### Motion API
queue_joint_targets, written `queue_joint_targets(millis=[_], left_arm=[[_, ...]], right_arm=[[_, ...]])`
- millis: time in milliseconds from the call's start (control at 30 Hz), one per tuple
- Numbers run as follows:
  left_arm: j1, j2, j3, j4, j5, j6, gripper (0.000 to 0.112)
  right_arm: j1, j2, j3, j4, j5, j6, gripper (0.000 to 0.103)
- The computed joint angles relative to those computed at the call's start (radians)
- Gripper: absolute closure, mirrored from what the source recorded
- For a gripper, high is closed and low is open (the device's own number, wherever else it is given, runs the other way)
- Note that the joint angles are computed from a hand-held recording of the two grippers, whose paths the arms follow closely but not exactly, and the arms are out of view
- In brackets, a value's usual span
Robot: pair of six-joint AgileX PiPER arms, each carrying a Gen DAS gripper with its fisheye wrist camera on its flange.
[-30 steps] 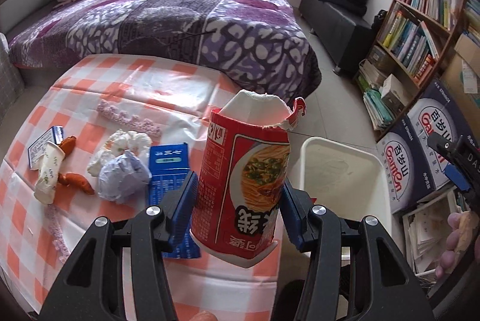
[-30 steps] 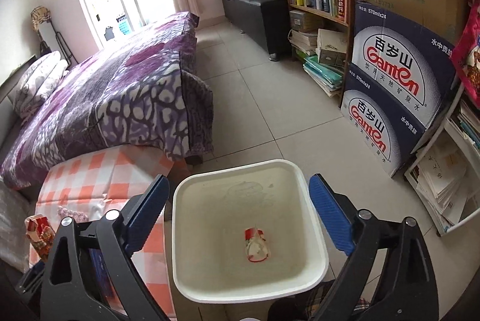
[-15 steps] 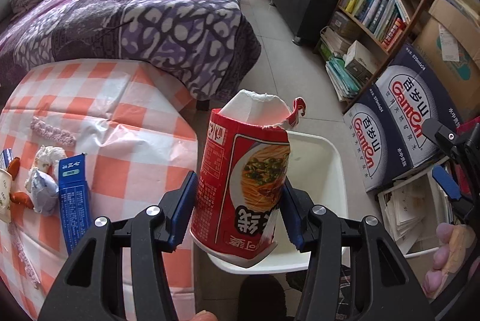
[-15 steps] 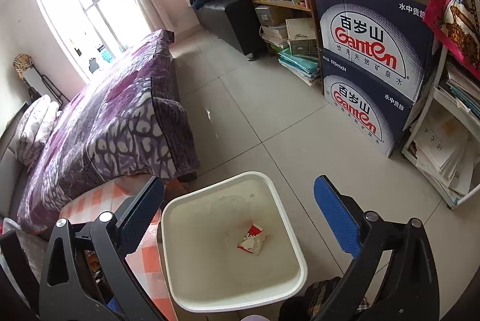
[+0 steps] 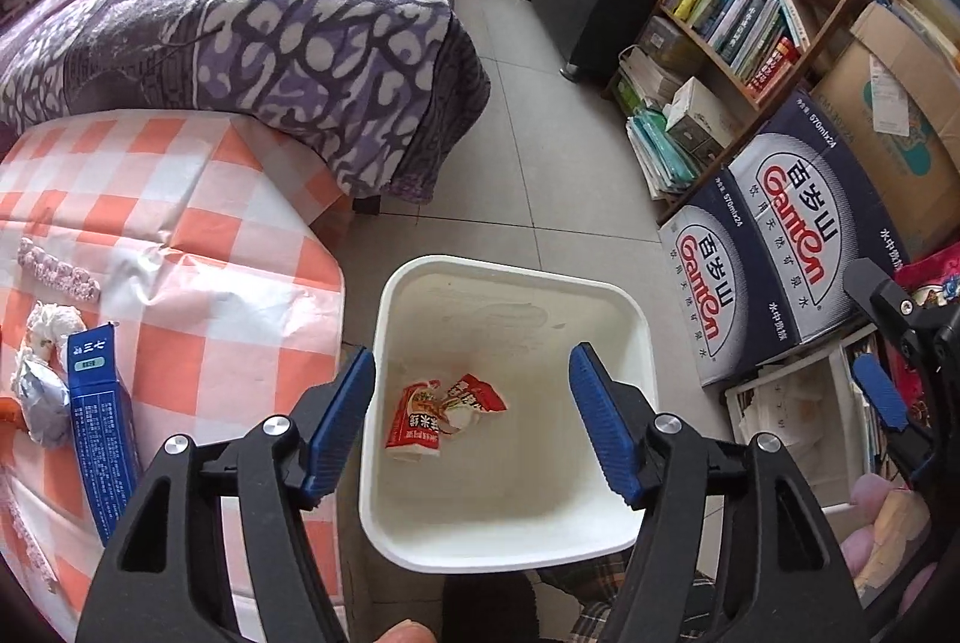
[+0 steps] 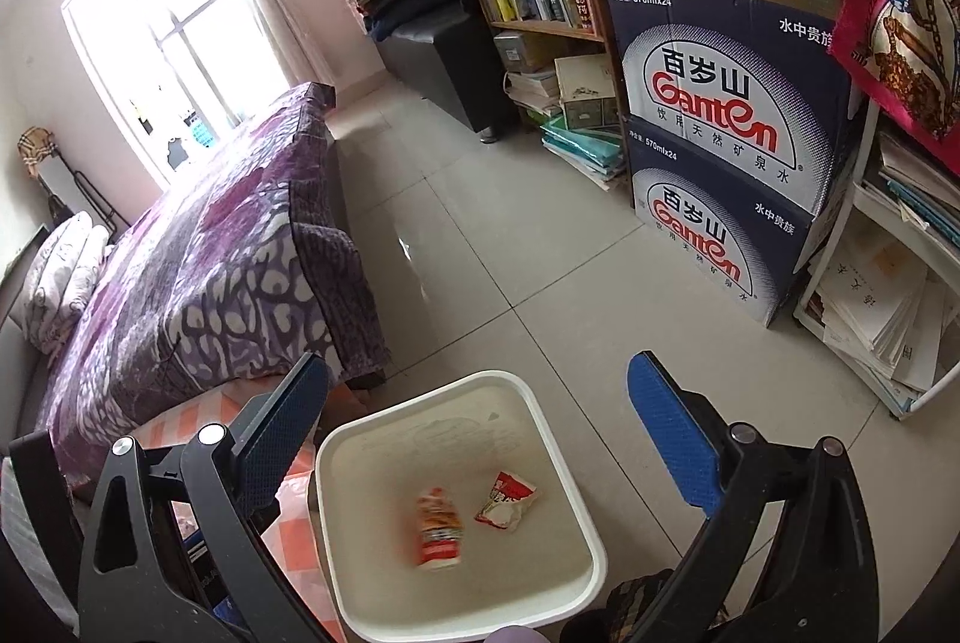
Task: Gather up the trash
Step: 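Lower the red noodle cup into the white bin and open the left tool, then grasp the white paper cup on the table with the left tool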
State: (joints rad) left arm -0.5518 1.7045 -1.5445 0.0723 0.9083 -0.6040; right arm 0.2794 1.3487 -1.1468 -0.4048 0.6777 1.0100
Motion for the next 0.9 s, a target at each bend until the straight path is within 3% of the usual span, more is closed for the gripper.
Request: queue_joint_targets(millis=[433,767,900], left_arm=[[0.092,-0.222,0.329,0.173,-0.066,-0.052,0.040],[0.395,-0.407,0.548,0.112,-0.111,0.112,0.037],[0.537,-0.424,0.576,0.140,-0.099,0.159,0.035]], right_arm=[[0.354,0.141,-0.122,-0.403,0.165,0.302,0.007],[0.527,0.352,-0.318,-0.378,0.239,0.192,0.007],[0.587,0.410,-0.376,-0.406,0.255,0.166,0.007]])
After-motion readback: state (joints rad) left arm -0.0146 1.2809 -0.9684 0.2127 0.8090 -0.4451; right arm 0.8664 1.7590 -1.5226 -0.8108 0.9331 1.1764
